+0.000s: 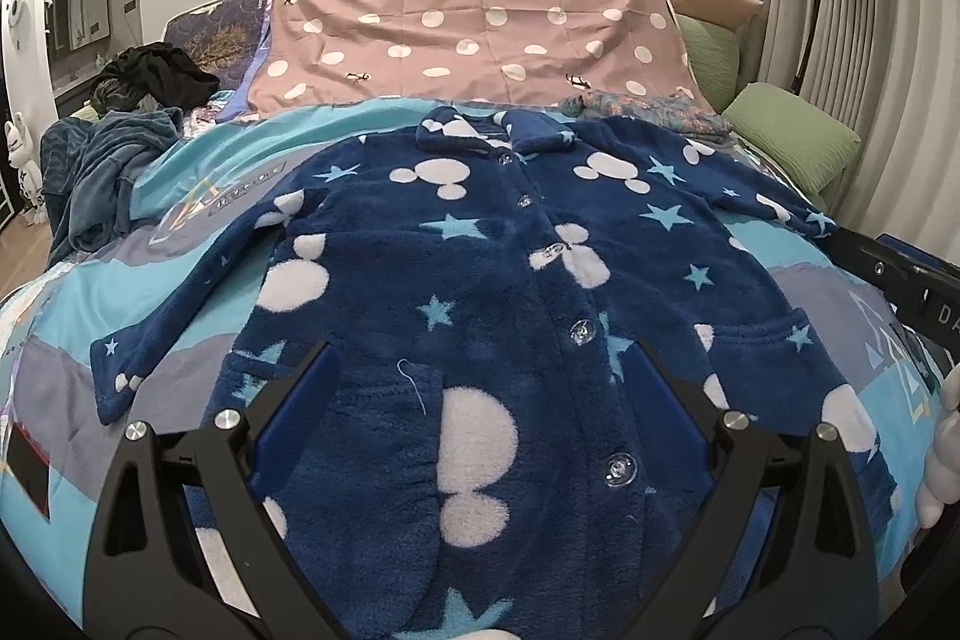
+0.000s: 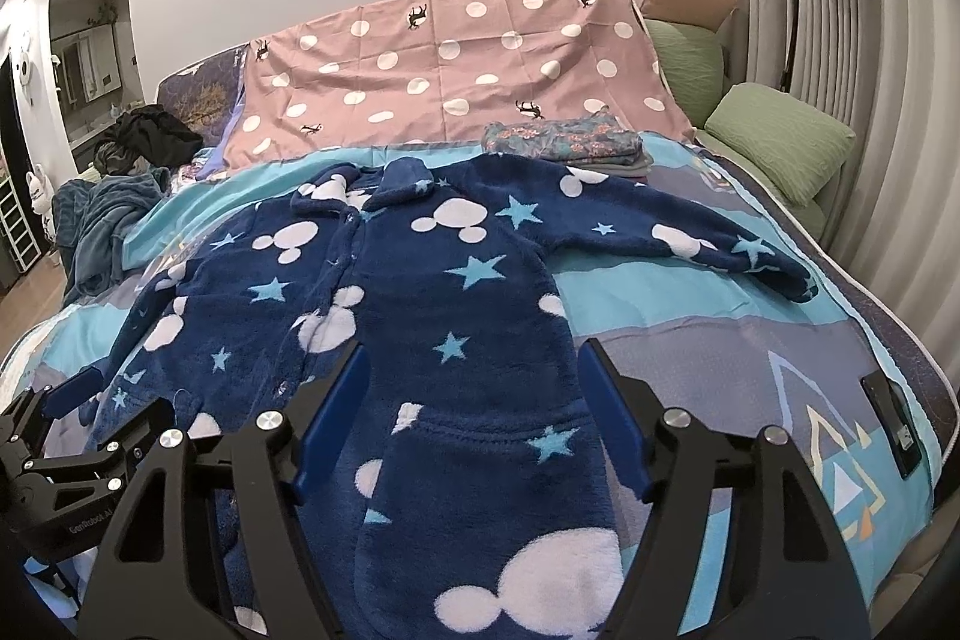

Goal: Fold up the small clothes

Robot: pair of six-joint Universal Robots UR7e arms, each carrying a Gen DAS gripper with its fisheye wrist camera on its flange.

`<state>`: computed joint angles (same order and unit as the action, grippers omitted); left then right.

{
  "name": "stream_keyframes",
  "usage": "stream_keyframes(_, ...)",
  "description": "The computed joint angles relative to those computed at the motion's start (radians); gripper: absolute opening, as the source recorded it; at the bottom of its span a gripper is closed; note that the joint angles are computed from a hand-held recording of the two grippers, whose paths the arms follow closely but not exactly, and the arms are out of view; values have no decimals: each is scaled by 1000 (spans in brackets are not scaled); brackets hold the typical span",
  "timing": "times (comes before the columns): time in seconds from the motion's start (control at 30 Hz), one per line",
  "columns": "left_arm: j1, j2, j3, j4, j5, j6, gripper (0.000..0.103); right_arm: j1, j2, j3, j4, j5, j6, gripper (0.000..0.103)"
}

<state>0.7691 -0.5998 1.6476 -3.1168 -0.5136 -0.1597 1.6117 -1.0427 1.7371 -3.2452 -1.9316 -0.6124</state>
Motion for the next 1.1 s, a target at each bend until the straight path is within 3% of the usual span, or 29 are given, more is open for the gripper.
stream_keyframes(0.37, 16, -12, 4, 26, -30, -19, 88, 7, 23, -23, 20, -11, -1, 73)
stream_keyframes(0.87, 84, -106, 57, -8, -132, -68, 63, 21, 73, -83, 90, -31, 1, 76)
stream_keyframes(1.1, 195, -262, 169, -98, -66, -263, 60, 8, 100, -136, 178, -49, 43, 81)
